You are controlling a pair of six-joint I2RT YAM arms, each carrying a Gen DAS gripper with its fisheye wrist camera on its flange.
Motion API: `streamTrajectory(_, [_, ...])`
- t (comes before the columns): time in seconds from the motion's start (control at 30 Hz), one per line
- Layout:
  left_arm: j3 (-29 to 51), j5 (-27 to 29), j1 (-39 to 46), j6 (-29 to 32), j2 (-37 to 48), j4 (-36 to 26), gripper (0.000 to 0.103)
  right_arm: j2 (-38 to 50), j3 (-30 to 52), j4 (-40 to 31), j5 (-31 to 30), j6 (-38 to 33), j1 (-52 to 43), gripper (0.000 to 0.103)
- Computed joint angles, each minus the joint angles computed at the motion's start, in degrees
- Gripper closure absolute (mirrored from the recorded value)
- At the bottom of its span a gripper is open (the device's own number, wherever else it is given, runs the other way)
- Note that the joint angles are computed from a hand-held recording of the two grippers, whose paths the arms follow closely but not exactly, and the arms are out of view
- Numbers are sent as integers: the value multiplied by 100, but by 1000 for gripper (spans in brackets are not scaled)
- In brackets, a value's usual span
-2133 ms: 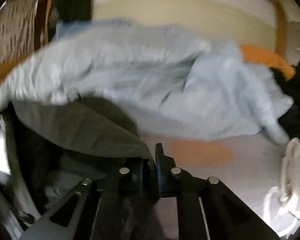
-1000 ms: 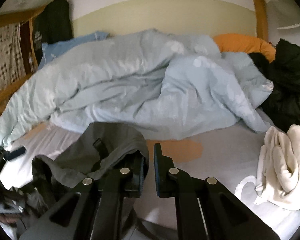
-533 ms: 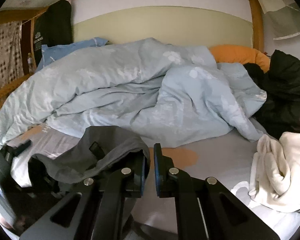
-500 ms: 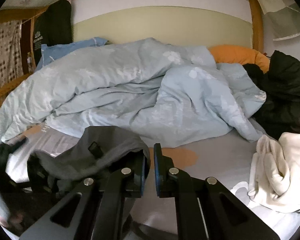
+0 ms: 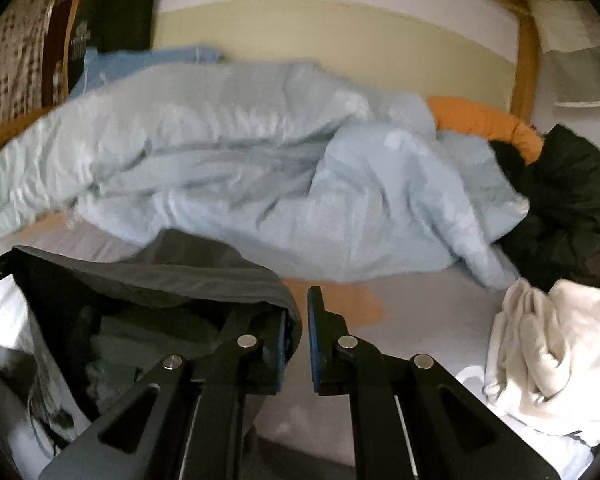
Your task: Fold large clothes
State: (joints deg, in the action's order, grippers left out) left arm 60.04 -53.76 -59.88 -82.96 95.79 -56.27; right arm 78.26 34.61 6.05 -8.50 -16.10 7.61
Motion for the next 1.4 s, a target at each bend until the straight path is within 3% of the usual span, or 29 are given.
streamTrajectory(0.03, [-30, 24, 3, -14, -12, 48, 22, 139, 151, -262, -48, -116, -14, 95])
streamTrajectory(0.1, [-542, -175, -175, 263, -624, 842, 23, 683, 821, -1500, -890, -827, -305, 92])
streamTrajectory(0.13, [-1003, -346, -320, 666, -1191, 1578, 23, 948, 1173, -2209, -1384, -1303, -472, 89])
streamTrajectory(0.2, [-1976, -619, -682, 1789, -2311, 3439, 23, 907, 1286, -2632, -1846, -1686, -700, 78])
streamTrajectory(0.27, [-2592, -822, -980, 2597, -2967, 4732, 23, 713, 1391, -3030, -2463, -1930, -996, 58])
streamTrajectory(0.3, [-2683, -993, -1087, 2706, -3045, 4947, 23, 666, 1467, -3259, -2732, -2058, -1127, 46])
streamTrajectory(0.4, [-2290, -841, -848, 2266, -2544, 4258, 23, 56, 1334, -3578, -3428, -2285, -1524, 35])
streamTrajectory(0.5, [-2153, 165, -177, 2662, -1841, 4803, 27, -456, 841, -2693, -3768, -1710, -1480, 35])
streamTrajectory(0.53, [-1947, 393, -5, 2661, -1502, 4674, 34, -490, 739, -2392, -3623, -1370, -1325, 38])
streamTrajectory(0.57, [-1721, 480, 108, 2548, -1216, 4347, 41, -356, 598, -1910, -3245, -963, -1039, 55])
streamTrajectory(0.6, [-1290, 512, 202, 2154, -797, 3629, 45, -201, 617, -1774, -2930, -836, -821, 73])
streamTrajectory(0.67, [-491, 469, 294, 948, -82, 1908, 55, 569, 831, -1637, -1688, -657, -242, 86])
streamTrajectory(0.7, [-352, 419, 321, 413, 69, 1348, 55, 861, 932, -1642, -1293, -587, -126, 88])
streamTrajectory(0.73, [-475, 448, 364, 163, -21, 1262, 55, 1298, 1163, -1765, -917, -526, -66, 89])
streamTrajectory(0.83, [-714, 653, 562, -561, -109, 845, 74, 1992, 1497, -1730, -447, -446, -155, 89])
streamTrajectory(0.87, [-942, 819, 676, -339, -211, 1202, 74, 2268, 1616, -1605, -35, -415, -148, 89])
streamTrajectory(0.93, [-1667, 1504, 931, 438, -683, 2542, 76, 2644, 1966, -1894, -228, -346, -340, 89])
streamTrajectory(0.97, [-1727, 1671, 997, 595, -643, 2792, 78, 2667, 2129, -2152, -584, -251, -534, 89])
streamTrajectory(1.0, [-1557, 1624, 974, 618, -470, 2632, 78, 2648, 2182, -2267, -700, -252, -624, 89])
streamTrajectory(1.1, [-1232, 611, 437, 243, -576, 2094, 77, 2022, 1822, -2034, -998, -275, -794, 89])
streamTrajectory(1.17, [-1540, -298, -116, 313, -1162, 2595, 60, 1582, 1677, -2221, -1813, -391, -970, 89])
streamTrajectory(1.2, [-1736, -585, -325, 609, -1420, 3040, 59, 1465, 1711, -2490, -2342, -536, -1059, 89])
streamTrajectory(1.27, [-1875, -864, -479, 1319, -1588, 3752, 60, 1210, 1674, -2834, -2837, -759, -1039, 89])
streamTrajectory(1.33, [-1516, -947, -383, 1480, -1316, 3621, 61, 1050, 1599, -2946, -2767, -938, -790, 89])
streamTrajectory(1.4, [-1436, -728, -250, 2019, -1159, 4061, 62, 1005, 1492, -2956, -2390, -970, -482, 89])
